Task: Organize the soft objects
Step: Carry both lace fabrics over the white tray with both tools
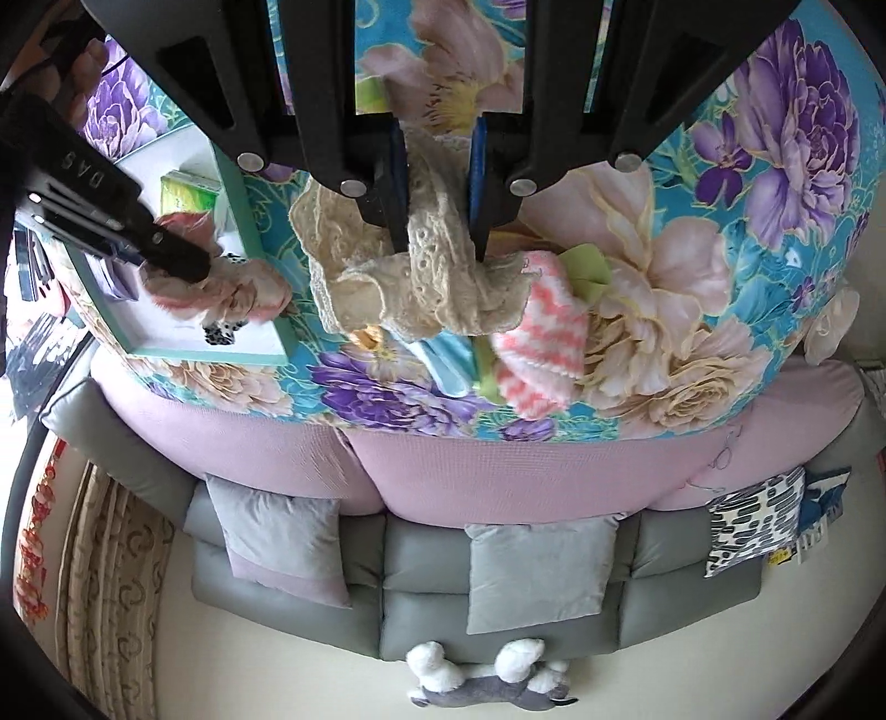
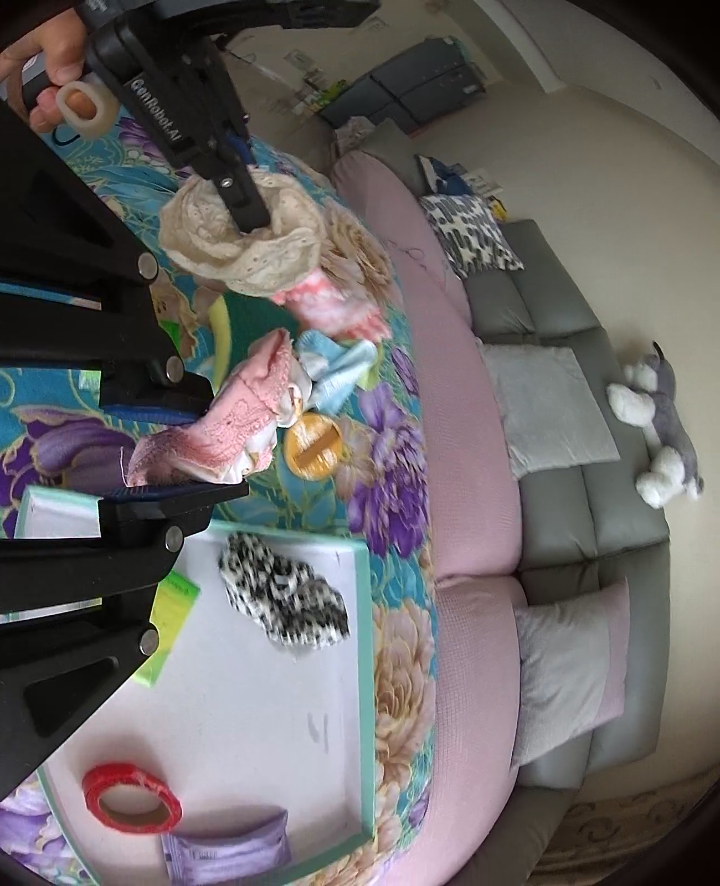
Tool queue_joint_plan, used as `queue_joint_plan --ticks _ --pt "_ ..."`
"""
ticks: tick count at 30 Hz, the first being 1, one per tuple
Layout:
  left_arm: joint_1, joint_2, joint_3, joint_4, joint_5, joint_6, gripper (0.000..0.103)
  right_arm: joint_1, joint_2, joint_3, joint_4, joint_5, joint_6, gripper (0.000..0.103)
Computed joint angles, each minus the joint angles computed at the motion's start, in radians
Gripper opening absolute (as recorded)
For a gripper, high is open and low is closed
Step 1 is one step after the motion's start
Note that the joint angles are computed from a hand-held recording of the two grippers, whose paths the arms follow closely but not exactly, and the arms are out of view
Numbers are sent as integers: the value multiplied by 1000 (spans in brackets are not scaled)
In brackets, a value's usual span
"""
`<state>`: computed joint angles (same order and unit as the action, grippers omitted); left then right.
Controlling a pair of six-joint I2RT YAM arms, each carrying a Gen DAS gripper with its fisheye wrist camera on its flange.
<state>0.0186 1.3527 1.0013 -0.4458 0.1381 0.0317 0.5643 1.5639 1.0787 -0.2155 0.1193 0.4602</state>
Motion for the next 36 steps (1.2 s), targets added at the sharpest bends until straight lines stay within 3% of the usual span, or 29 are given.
queue_joint_plan --ticks 6,16,25,36 --pt "-98 30 35 17 5 -31 18 -101 -106 -80 -2 56 18 18" --pt "-270 116 129 -9 -79 -45 19 -273 -182 -157 -39 88 22 18" --pt "-393 199 241 -53 -128 -29 19 -355 -204 -200 -47 88 48 18" --pt "-509 352 343 -22 -125 -33 19 -411 -197 -222 -54 96 67 21"
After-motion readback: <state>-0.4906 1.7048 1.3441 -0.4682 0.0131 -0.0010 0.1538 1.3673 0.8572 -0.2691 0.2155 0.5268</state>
